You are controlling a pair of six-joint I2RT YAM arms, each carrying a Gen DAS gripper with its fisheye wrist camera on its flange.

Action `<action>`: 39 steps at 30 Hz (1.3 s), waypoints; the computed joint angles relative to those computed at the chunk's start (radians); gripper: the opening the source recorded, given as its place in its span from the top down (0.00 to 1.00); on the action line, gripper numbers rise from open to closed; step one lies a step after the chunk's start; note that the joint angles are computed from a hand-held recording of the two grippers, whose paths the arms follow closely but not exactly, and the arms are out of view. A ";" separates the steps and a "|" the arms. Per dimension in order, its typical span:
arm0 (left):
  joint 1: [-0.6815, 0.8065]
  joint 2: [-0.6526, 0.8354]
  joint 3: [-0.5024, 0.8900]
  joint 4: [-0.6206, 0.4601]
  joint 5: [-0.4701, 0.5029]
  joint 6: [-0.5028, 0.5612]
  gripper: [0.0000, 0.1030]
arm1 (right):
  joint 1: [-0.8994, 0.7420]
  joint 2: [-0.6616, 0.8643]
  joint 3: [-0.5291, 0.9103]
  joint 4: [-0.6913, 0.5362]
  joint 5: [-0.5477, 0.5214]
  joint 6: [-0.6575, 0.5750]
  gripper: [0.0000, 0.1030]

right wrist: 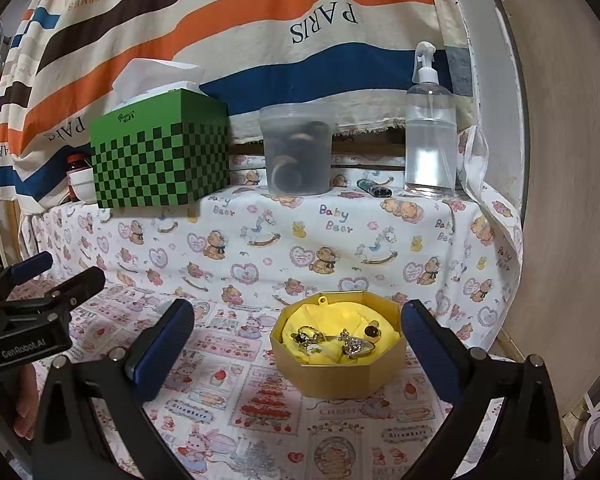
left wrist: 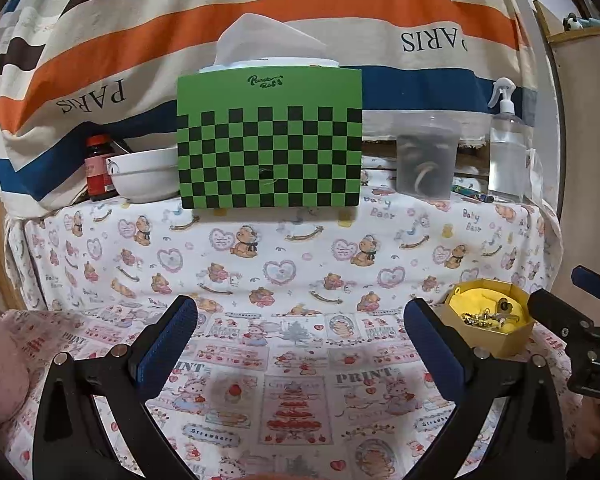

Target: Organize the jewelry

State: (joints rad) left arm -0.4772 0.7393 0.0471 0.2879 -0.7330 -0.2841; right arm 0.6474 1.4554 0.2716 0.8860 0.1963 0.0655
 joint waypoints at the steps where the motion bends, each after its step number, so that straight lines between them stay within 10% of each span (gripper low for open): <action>1: -0.001 0.003 0.001 0.001 -0.003 0.000 0.01 | 0.003 0.000 0.001 -0.003 0.008 0.001 0.00; 39: -0.032 0.024 0.016 -0.044 -0.106 -0.051 0.01 | 0.002 0.002 0.011 -0.024 0.042 0.018 0.00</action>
State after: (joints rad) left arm -0.5092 0.7630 0.0636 0.2439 -0.8395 -0.3346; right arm 0.6493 1.4572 0.2830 0.8616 0.2387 0.0830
